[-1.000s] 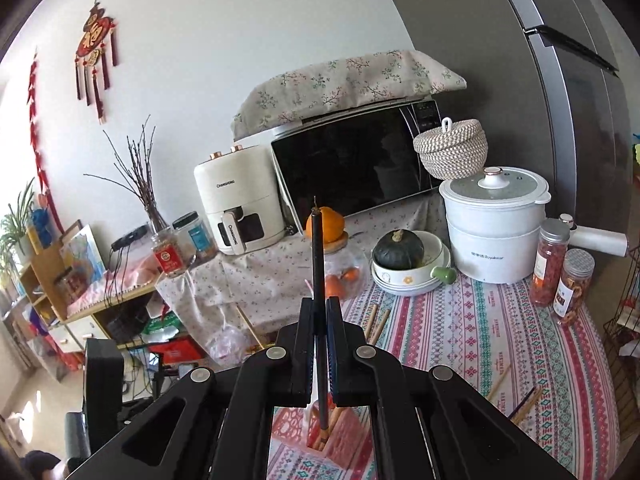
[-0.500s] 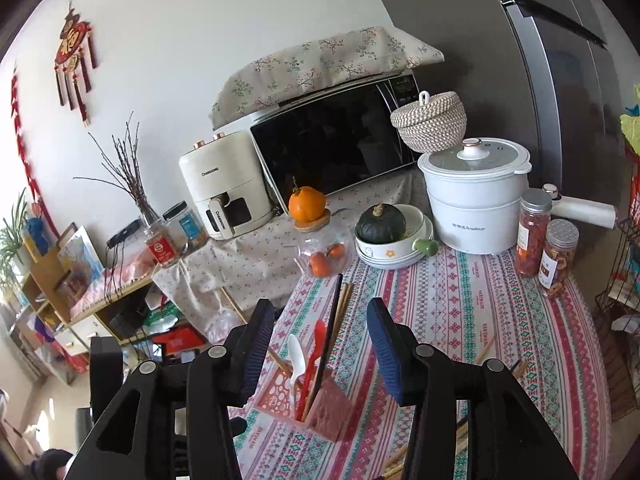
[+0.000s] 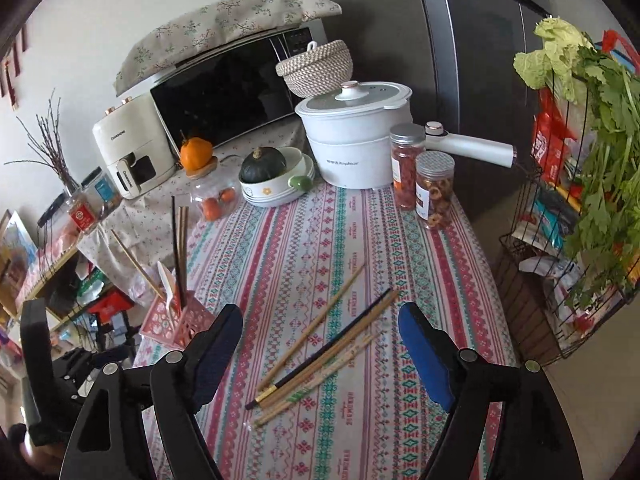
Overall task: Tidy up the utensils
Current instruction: 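Grasp a bamboo chopstick with the left tool and lift it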
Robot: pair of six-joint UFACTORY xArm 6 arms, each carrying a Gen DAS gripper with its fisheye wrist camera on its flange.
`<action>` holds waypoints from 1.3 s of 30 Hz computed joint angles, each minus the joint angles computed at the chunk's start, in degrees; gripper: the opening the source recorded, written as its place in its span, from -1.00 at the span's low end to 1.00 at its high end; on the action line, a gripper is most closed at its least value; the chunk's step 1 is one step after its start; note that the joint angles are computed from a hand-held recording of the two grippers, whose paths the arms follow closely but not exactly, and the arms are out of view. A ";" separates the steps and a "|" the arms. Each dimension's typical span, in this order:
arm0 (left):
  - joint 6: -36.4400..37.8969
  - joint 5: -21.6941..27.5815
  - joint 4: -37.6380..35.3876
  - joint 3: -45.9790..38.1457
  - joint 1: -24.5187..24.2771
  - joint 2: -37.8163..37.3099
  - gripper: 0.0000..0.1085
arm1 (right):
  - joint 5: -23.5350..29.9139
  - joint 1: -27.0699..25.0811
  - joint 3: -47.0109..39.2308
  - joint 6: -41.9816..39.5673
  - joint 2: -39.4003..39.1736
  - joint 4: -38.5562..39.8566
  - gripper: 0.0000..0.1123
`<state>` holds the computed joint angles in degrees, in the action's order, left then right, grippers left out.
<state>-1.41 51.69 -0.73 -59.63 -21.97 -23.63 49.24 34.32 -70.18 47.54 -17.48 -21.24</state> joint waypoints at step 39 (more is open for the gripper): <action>-10.71 14.96 7.04 -56.81 -9.86 54.87 -0.83 | 9.69 -17.55 2.55 -7.22 2.60 16.04 0.49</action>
